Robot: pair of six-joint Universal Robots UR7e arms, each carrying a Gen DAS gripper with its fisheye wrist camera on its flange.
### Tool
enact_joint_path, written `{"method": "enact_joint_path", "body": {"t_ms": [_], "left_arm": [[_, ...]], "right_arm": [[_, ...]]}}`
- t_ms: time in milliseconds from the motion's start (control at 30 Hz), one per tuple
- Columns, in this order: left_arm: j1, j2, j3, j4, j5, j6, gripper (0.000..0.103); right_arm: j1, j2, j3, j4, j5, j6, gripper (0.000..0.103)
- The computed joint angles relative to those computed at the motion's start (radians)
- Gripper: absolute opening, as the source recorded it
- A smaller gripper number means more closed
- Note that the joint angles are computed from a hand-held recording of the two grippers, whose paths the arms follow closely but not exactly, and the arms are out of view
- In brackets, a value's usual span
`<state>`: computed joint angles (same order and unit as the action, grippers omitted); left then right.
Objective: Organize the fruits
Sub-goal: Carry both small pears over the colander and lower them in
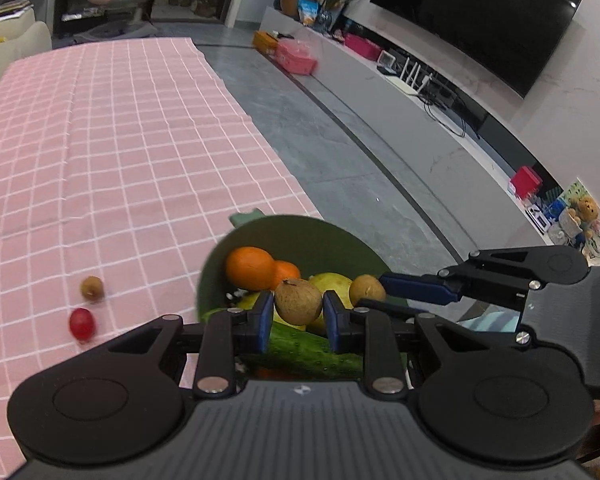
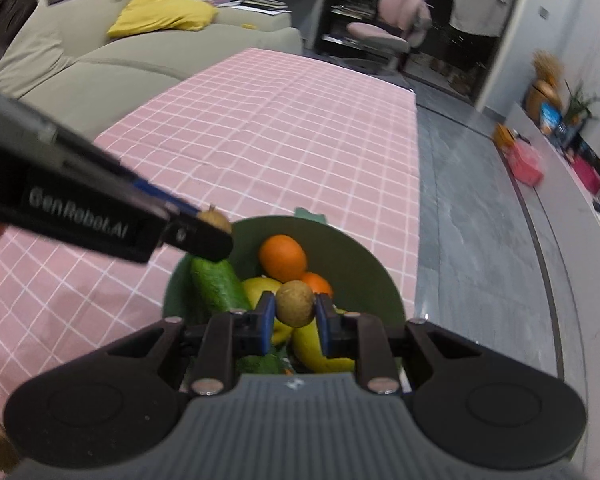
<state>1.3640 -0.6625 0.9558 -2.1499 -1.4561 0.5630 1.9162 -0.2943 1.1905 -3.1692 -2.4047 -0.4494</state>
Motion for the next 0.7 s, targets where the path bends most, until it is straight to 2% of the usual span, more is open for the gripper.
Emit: {"method": "enact_joint_path", "body": {"t_ms": [233, 433, 700], "left_arm": [[-0.014, 0.030, -0.018, 0.025, 0.032, -0.018, 0.030], [-0.014, 0.077, -0.089, 0.084, 0.031, -0.075, 0.030], [-0.010, 0.144, -0.195, 0.150, 0.062, -0.133, 0.030]], "right_arm": [[-0.026, -0.002, -0.014, 0.021, -0.007, 0.030, 0.018], [-0.052, 0.020, -0.065, 0.050, -0.001, 0.035, 0.018], [-0.093, 0.055, -0.138, 0.092, 0.035, -0.012, 0.018]]}}
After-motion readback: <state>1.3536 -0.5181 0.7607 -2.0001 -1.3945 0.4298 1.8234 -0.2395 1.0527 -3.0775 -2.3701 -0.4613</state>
